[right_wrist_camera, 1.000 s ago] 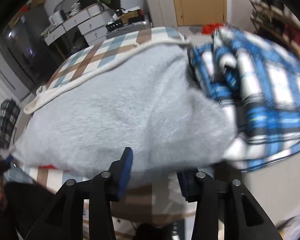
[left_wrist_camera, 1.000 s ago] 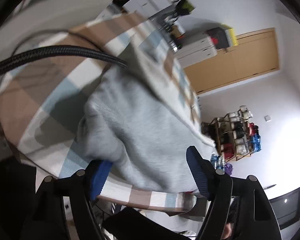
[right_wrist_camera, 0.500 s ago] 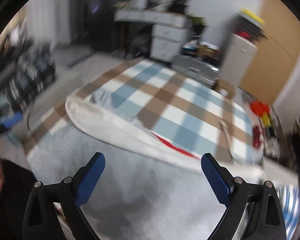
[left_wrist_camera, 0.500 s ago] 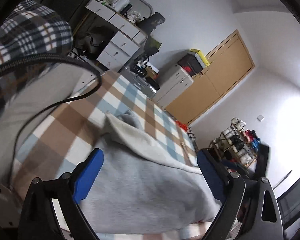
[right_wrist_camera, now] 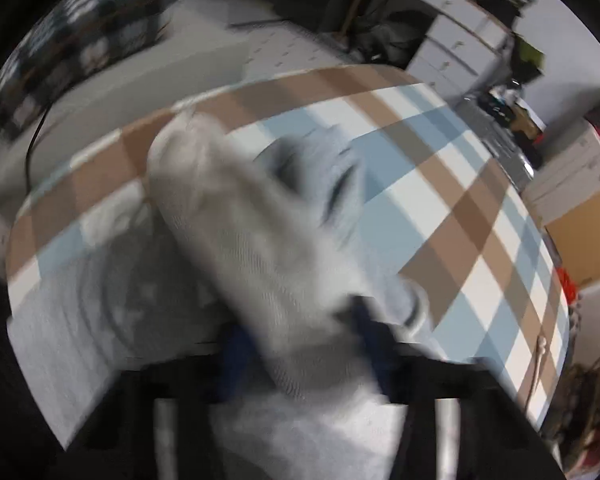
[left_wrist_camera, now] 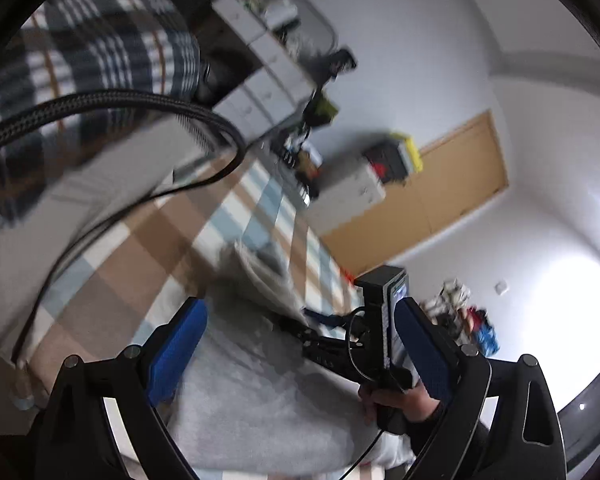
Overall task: Fold large clothes
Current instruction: 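Lay the hoodie flat on the bed and open both tools, then smooth the hoodie flat on the bed with both open tools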
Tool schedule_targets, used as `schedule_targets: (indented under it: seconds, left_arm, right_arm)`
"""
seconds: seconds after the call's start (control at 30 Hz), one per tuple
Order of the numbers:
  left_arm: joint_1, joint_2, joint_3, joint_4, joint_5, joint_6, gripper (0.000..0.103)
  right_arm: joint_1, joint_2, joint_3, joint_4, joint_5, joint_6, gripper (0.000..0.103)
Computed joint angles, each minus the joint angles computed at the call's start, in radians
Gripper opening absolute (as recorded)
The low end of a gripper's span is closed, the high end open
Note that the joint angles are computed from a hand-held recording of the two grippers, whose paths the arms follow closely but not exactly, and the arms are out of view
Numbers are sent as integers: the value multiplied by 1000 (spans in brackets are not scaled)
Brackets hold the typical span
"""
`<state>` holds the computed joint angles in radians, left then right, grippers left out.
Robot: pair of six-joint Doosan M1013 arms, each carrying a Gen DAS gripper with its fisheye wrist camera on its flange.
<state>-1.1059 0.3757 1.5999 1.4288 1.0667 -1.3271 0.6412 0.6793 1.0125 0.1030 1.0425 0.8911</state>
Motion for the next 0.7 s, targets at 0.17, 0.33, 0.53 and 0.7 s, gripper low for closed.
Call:
schedule_targets:
  seconds: [0.17,0.33,0.53,0.7]
  left_arm:
    - [14,7,-9,-16,-67,5,92]
    - [28,21,-44,-90,-122,117,92]
    - [29,29,-68,-174,-128,237,92]
    - [31,30,-68,-193,-154,241,92]
  right_arm:
    - [-6,34,-84,49,-14,57,6]
    - [8,67,-131,30,-77,114,12]
    - [-14,49,-114,-34,-244,283,50]
    - [-97,2,-95,96,-200,221,84]
